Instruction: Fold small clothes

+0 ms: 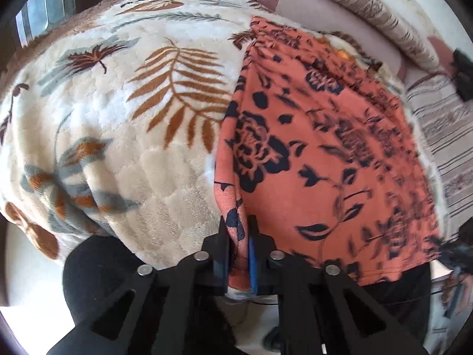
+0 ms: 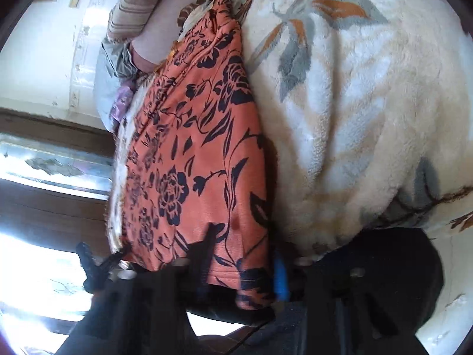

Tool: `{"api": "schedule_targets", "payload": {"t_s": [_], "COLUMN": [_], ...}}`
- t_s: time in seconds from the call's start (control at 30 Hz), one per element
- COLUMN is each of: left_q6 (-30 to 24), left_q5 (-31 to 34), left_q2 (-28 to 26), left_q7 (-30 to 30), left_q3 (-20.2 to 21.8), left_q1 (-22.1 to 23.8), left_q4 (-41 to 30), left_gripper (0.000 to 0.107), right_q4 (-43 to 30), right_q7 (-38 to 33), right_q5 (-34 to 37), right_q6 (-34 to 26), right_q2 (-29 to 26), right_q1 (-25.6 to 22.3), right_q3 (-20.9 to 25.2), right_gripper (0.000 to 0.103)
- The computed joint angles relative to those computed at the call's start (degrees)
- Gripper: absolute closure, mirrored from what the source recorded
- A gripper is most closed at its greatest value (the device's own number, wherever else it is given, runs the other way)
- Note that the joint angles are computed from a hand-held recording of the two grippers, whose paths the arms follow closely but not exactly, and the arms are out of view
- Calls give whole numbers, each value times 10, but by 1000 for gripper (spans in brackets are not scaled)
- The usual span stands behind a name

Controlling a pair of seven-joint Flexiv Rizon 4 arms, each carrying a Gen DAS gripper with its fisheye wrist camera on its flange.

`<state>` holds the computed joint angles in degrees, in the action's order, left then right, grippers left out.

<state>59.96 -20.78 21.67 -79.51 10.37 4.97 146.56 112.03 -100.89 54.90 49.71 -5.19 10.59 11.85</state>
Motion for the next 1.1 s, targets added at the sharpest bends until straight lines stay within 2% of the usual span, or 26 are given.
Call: {"api": "schedule_targets", "payload": {"t_s": [0.07, 0.17, 0.2, 0.27, 0.3, 0.37, 0.5, 0.57, 0.63, 0.67, 0.73, 0.8, 0.87, 0.93, 0.97, 1.0, 1.03, 1.07, 1.1], "left_q6": [13, 16, 12, -30, -19, -22, -11, -49, -125, -141, -150, -122, -56, 2, 30, 42, 58, 57, 37], "left_q5": [-24, -15, -14, -1, -10, 8, -33, -35, -11, 6, -33, -91, -172, -220, -234, -236, -201, -136, -75], "left_q2": [22, 31, 19, -18, -25, -13, -24, -66, -106, -117, -139, -179, -232, -296, -336, -369, -409, -446, -485], "left_q7": [12, 20, 20, 1, 5, 3, 47, 52, 57, 77, 126, 155, 190, 198, 198, 189, 152, 93, 36], "left_q3": [9, 10, 10, 9, 10, 2, 6, 4, -3, -9, -12, -23, -43, -51, -62, -65, -84, -84, -65], "left_q1": [-12, -7, -4, 17, 15, 20, -3, 6, 21, 24, 23, 24, 23, 14, 17, 18, 34, 41, 35], "left_q4": [-1, -8, -9, -15, -7, -15, -45, -77, -122, -147, -195, -253, -313, -379, -414, -442, -472, -504, -539], "left_gripper": [99, 99, 99, 98, 98, 99, 99, 99, 99, 99, 99, 99, 99, 97, 94, 80, 60, 20, 15], "right_q4": [-2, -8, -9, -11, -11, -15, -38, -59, -101, -122, -184, -254, -336, -416, -459, -499, -540, -586, -628], "right_q7": [-20, -25, -21, 14, 33, 19, -16, 1, 31, 28, 13, 1, -5, 13, 32, 58, 91, 120, 147], "right_q5": [22, 15, 6, -22, -26, 16, 20, -15, -53, -76, -67, -50, -32, -50, -64, -85, -107, -119, -138], "right_q6": [-2, -1, -3, -19, -34, -41, -58, -77, -152, -168, -184, -171, -143, -97, -73, -54, -51, -75, -102], "right_q2": [26, 43, 36, 1, -16, -17, 0, -23, -61, -69, -84, -109, -151, -203, -237, -274, -312, -352, -389], "right_q1": [-7, -3, -1, 2, 2, -20, -29, -24, -28, -29, -43, -53, -59, -43, -31, -29, -16, 5, 13], "right_q3": [-1, -12, -15, -21, -26, -18, -18, -22, -27, -25, -22, -20, -15, -16, -21, -13, -23, -52, -62], "right_gripper": [96, 96, 96, 96, 97, 97, 97, 97, 97, 97, 97, 97, 97, 97, 96, 94, 89, 61, 13]}}
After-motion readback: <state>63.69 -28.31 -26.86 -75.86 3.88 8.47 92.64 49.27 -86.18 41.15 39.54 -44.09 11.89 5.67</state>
